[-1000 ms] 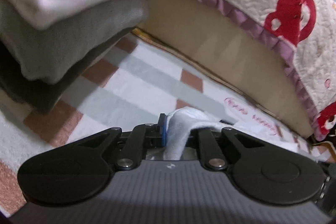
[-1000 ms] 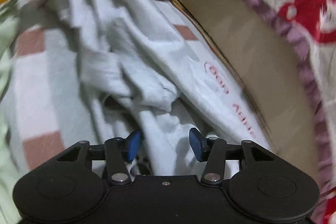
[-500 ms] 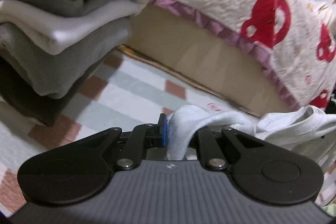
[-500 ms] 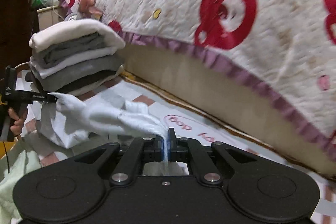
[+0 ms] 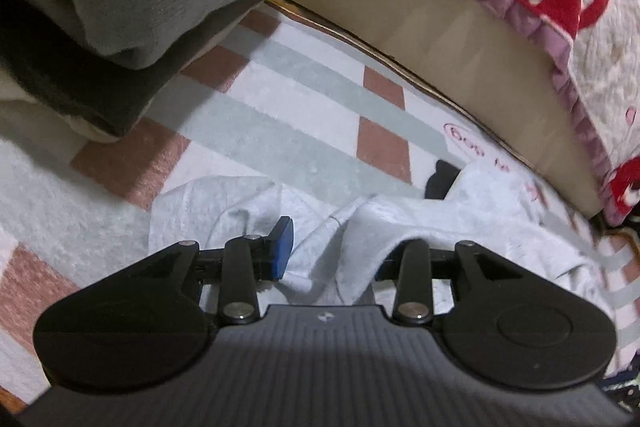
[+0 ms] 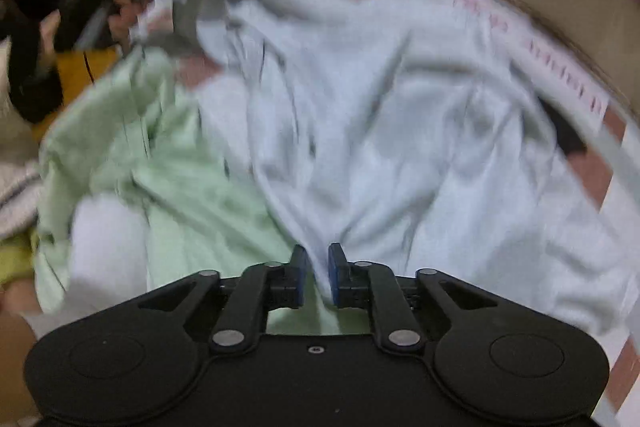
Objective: Fold clothes
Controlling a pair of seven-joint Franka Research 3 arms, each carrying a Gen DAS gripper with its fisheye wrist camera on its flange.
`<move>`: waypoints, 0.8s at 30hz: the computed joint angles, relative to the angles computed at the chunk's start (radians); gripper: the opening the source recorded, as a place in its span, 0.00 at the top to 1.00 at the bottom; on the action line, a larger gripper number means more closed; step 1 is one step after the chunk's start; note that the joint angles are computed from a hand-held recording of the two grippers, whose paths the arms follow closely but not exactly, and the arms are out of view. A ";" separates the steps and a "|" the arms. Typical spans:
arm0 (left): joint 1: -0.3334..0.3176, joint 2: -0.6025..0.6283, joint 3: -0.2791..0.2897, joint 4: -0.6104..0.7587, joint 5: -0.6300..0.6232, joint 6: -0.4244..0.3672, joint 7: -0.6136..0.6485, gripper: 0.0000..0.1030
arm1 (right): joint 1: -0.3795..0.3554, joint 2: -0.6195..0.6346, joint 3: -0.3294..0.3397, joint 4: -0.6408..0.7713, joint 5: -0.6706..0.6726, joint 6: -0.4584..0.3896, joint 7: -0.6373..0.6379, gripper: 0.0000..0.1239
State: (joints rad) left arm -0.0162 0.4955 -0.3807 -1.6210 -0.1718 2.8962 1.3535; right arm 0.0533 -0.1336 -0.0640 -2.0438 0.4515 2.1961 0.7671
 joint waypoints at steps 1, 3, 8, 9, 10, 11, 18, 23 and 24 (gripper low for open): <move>0.004 0.002 -0.005 0.002 -0.007 -0.001 -0.002 0.64 | 0.002 0.000 -0.003 0.003 0.038 0.030 -0.003 0.76; 0.011 -0.001 -0.011 -0.004 -0.017 -0.001 -0.001 0.64 | 0.006 0.002 -0.006 0.010 0.104 0.093 -0.011 0.69; 0.022 0.000 -0.022 -0.007 -0.032 0.005 0.011 0.64 | 0.015 -0.008 0.058 -0.069 -0.211 0.309 -0.026 0.69; 0.020 0.000 -0.020 -0.006 -0.028 0.004 0.014 0.65 | 0.022 -0.007 0.058 -0.082 -0.242 0.325 -0.052 0.70; 0.018 -0.001 -0.018 -0.008 -0.025 0.003 0.017 0.66 | 0.027 -0.005 0.060 -0.096 -0.272 0.348 -0.072 0.70; 0.020 -0.003 -0.019 -0.010 -0.027 0.003 0.019 0.66 | 0.030 0.001 0.063 -0.113 -0.299 0.395 -0.071 0.70; 0.028 -0.003 -0.026 -0.010 -0.047 -0.006 0.033 0.66 | 0.028 0.058 0.057 -0.093 -0.421 0.442 0.020 0.50; 0.046 0.000 -0.048 -0.015 -0.067 0.003 0.066 0.67 | 0.035 0.116 0.054 -0.114 -0.440 0.585 0.036 0.68; 0.061 0.000 -0.066 -0.020 -0.083 0.011 0.087 0.67 | 0.038 0.121 0.052 -0.112 -0.419 0.589 0.020 0.95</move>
